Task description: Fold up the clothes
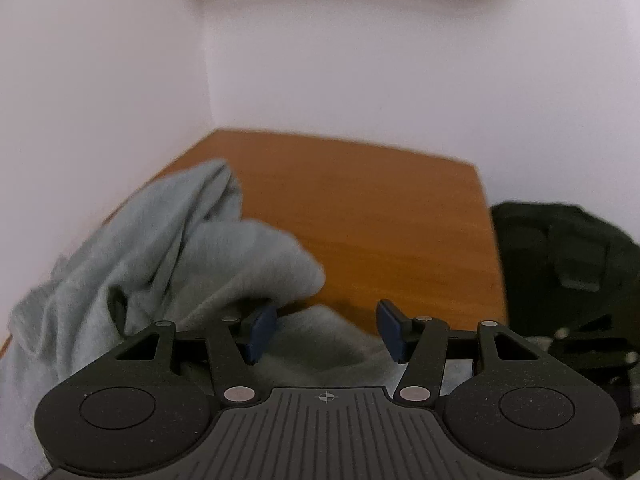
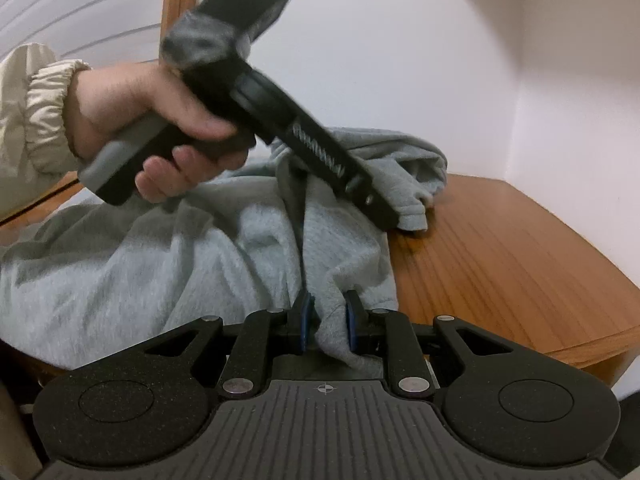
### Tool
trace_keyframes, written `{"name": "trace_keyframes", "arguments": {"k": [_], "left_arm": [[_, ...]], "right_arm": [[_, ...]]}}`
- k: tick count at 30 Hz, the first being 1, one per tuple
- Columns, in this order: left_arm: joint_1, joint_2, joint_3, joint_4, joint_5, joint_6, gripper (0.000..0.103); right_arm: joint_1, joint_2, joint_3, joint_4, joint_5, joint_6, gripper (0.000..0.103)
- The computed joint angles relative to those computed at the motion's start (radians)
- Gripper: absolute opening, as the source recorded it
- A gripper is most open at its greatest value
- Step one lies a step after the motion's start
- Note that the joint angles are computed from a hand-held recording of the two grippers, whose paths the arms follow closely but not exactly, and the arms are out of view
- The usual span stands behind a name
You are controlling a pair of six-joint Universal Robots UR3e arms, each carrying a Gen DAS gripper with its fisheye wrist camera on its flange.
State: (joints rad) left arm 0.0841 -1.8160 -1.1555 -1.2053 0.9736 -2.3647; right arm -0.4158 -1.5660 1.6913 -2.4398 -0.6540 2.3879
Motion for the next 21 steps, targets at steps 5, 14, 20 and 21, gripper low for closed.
{"name": "trace_keyframes", "arguments": {"k": [5,14,20,21], "left_arm": [[0.014,0.015,-0.049,0.013,0.003,0.056,0.036],[0.240,0.189,-0.315,0.008,-0.317,0.222,0.007],[0.348,0.263,-0.391,-0.133,-0.377,0.338,0.007],[0.364,0.276,-0.402,-0.162,-0.378,0.369,0.007]], "right_arm": [[0.006,0.001,-0.009,0.006,-0.010,0.020,0.022],[-0.023,0.005,0.034,-0.122,-0.002,0.146,0.051],[-0.057,0.007,0.076,-0.214,0.099,0.210,0.028],[-0.055,-0.002,0.070,-0.163,0.108,0.159,0.026]]}}
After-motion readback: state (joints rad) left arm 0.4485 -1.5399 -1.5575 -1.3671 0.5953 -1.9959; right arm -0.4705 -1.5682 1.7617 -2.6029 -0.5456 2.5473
